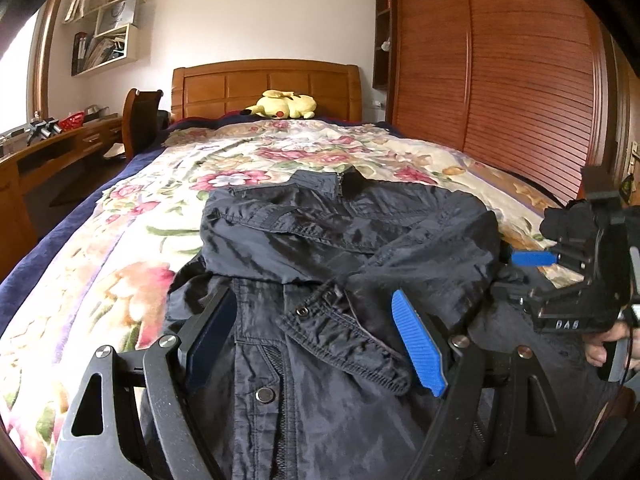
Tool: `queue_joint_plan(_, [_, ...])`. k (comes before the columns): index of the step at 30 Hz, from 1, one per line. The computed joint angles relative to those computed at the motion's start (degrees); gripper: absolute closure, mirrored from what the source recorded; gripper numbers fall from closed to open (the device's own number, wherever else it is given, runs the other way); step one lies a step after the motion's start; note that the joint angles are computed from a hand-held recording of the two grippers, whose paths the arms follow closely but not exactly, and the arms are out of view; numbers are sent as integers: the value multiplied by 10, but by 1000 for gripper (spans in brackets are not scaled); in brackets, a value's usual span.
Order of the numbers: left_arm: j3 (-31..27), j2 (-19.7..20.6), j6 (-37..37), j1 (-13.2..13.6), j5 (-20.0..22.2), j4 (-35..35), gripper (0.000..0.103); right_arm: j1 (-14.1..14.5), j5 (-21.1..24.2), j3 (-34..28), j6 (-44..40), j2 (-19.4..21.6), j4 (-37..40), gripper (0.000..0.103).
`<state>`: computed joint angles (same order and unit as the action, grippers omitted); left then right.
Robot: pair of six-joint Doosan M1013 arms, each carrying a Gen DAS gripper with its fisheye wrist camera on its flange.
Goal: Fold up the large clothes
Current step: 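Open the right tool to release the sleeve onto the jacket, then grasp the jacket side edge by the buttons with the left tool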
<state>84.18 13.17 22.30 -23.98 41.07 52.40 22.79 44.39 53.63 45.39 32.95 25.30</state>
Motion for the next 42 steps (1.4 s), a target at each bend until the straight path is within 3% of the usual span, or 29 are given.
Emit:
queue_joint_plan(8, [-25,21,76,1,17,-66,22,-1,50,-22,39,21,-27,37])
queue_joint_plan(11, [-32,28,88,-1,36,-71,22,0,94,-49,44,40,-45,37])
queue_joint_plan(15, [-34,32,103,2,40,-95,22,10,52,-25,41,31,-69,37])
queue_joint_plan(24, [-45,45,177,22,40,-216,22,2,39,-7,24,27,-33,37])
queue_joint_plan(30, [-54,52,203,22,56,-239,22,-5,60,-15,18,29,-7,36])
queue_joint_plan(35, [-62,59,227,24,68,-263,23,-9,99,-36,18,39,3,29])
queue_joint_plan(39, [-62,60,252,30,60,-297,31,-9,109,-43,19,42,4,25])
queue_joint_plan(42, [-64,61,280,32,53,-321,45,-8,110,-44,21,43,2,24])
